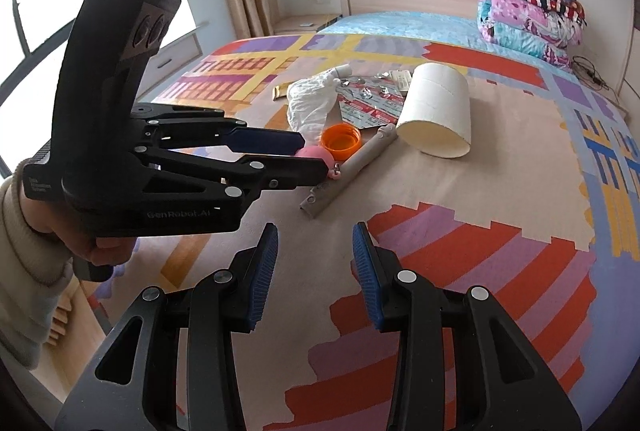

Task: Collect trash
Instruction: 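Grasp the pink pig toy with the left tool while the right tool grasps the grey tube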

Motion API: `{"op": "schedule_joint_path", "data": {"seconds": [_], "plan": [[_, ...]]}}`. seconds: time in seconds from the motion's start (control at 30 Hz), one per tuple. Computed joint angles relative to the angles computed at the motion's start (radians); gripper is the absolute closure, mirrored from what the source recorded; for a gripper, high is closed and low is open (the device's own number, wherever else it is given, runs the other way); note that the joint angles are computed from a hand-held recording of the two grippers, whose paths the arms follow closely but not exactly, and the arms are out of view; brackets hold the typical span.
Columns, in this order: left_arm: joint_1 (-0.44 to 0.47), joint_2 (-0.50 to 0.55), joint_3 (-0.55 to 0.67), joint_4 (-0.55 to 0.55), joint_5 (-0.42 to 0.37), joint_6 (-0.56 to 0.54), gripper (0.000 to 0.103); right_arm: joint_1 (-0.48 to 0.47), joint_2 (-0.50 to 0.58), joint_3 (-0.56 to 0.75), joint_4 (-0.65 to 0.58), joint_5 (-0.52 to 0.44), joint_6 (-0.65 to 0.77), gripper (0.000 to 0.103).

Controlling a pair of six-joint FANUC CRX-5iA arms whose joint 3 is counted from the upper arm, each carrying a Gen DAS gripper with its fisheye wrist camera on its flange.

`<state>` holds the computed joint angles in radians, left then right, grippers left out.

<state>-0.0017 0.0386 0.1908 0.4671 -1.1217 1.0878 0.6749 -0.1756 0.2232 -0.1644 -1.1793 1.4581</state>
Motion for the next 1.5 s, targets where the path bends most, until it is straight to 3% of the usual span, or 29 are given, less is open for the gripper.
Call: {"op": "schedule_joint_path", "data": {"seconds": [0.33,0.6,1.1,1.23,1.33,1.5], "plan": [[0.025,-0.061,-0.037,-0.013,0.007,0.032,0.07,0.022,0.01,0.002,0.024,0.011,-0.016,0.064],[0.025,-0.104,-0.04,-0.119,-0.001,0.087,0.07,0.095,0.041,-0.001,0.164,0.037,-0.078,0.064],[0.01,-0.096,-0.045,-0.154,0.015,0.106,0.069,0.119,0.085,0.003,0.254,0.026,-0.166,0.064],[0.008,-0.091,-0.039,-0.158,0.008,0.109,0.068,0.127,0.078,-0.017,0.288,0.039,-0.197,0.075],[-0.005,-0.084,-0.017,-0.216,0.0,0.164,0.048,0.11,0.072,-0.017,0.262,0.042,-0.194,0.082],[0.0,-0.092,-0.037,-0.202,0.014,0.147,0.05,0.097,0.055,-0.026,0.246,0.042,-0.184,0.089]]}}
